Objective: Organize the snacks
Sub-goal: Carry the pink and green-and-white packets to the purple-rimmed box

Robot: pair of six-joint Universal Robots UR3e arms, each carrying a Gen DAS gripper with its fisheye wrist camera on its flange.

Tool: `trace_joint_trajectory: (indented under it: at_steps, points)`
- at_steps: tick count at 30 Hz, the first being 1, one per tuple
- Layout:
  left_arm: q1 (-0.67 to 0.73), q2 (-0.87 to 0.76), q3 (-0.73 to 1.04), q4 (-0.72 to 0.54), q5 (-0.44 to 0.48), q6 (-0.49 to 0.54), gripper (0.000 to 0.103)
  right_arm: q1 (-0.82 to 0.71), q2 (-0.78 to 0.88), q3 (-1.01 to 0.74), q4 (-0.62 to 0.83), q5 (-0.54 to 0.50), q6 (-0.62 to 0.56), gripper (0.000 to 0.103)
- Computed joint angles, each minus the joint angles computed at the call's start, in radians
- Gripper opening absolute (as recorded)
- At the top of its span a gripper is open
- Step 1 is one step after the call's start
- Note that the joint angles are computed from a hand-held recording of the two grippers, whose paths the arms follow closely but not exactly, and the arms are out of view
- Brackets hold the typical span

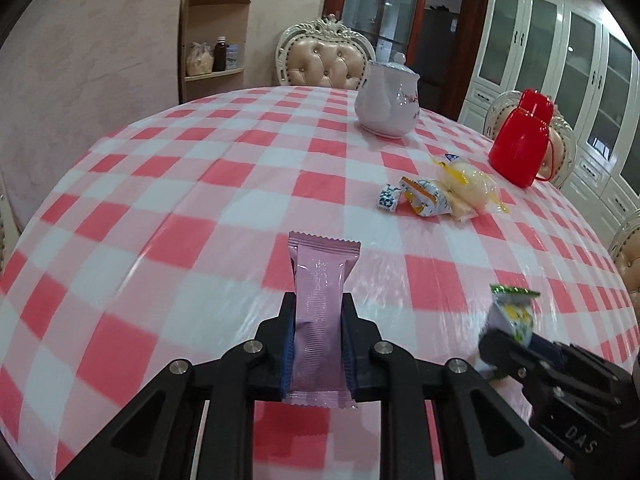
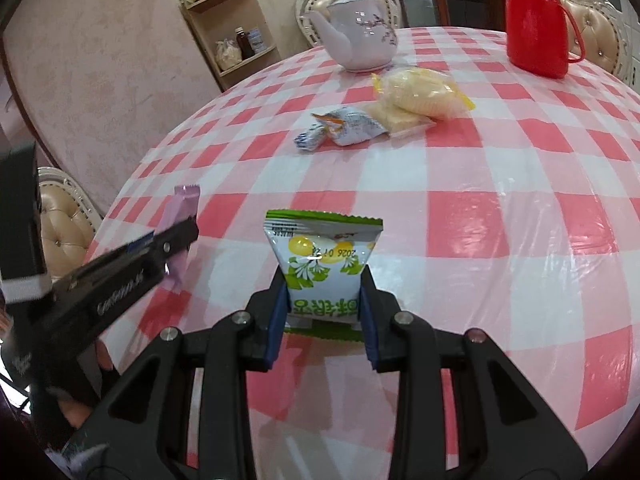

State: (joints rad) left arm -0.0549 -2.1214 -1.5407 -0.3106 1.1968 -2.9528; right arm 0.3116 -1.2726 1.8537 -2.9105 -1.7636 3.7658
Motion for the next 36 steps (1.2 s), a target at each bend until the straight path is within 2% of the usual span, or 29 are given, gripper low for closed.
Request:
trace_joint_trajectory:
  at_steps: [8,16,20,27,30,36]
  points:
    - [0.095,0.143,-0.237,0.116,-0.052,0.028,0.021,0.130,0.086,-0.151,0.070,-0.052,0.001,0.036]
    - [0.214,0.294,-0.427,0.131,-0.122,0.087,0.021,0.235,0.154,-0.247,0.095,-0.067,0.030,0.036]
    - [0.320,0.407,-0.544,0.119,-0.210,0.162,0.021,0.286,0.208,-0.324,0.118,-0.069,0.037,0.036]
    - [0.619,0.583,-0.646,-0.103,-0.349,0.368,0.021,0.356,0.299,-0.474,0.156,-0.054,0.002,0.036]
    - [0.774,0.639,-0.650,-0.273,-0.400,0.478,0.021,0.385,0.346,-0.558,0.176,-0.029,-0.031,0.036]
    - [0.993,0.698,-0.647,-0.416,-0.419,0.621,0.021,0.435,0.464,-0.767,0.257,0.034,-0.080,0.036]
